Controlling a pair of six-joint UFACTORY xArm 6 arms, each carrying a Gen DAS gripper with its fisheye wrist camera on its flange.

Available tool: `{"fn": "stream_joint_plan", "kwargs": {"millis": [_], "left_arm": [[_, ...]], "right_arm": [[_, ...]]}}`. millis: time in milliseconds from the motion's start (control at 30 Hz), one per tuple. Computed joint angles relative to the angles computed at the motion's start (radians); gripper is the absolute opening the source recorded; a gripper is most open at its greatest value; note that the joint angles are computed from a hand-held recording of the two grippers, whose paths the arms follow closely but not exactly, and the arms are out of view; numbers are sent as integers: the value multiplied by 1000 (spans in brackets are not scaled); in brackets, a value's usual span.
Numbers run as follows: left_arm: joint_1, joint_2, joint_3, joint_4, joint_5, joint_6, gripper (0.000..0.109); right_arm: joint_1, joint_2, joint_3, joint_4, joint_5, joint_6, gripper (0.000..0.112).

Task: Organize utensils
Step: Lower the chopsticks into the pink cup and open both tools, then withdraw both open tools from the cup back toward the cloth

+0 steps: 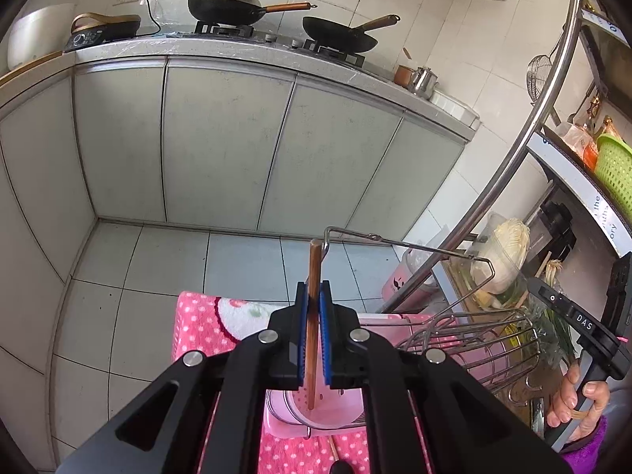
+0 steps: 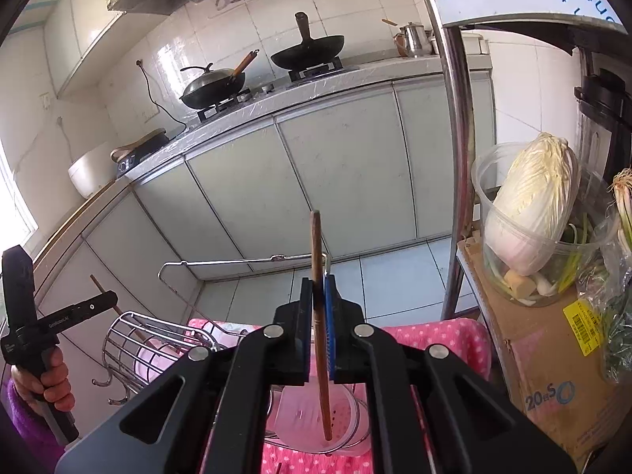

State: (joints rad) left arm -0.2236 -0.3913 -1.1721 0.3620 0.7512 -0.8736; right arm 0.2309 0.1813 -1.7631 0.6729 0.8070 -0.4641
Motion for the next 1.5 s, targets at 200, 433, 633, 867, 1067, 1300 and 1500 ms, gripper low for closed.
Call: {"fn": "stream_joint_plan", "kwargs": {"millis": [200,433,633,867,1067,1300,1500], "left_arm": [[-2,18,-7,-6,20,-31,10],[-10,1,-1,40,14,-77,37],[-19,-46,5,94,28,-126,40],[-105,-163,54,274,128,-261,42],[-224,-267,140,324,191,-338,43],[-345,-327,266,252,216,-360,43],[-384,-352,400,142,160,-384,43]], "right_arm": [[4,-11,19,-25,2,12,8],[-6,-33,43,-33,-9,15,41],[-19,-91,109,-27,-30,-6,41],[-48,-245,293,39,-68,-73,41],[-66,-387,473,96,-27,-134,41],[-55,-487,633,81,57,-150,41],[-71,-490,701,92,146,-116,41]]}}
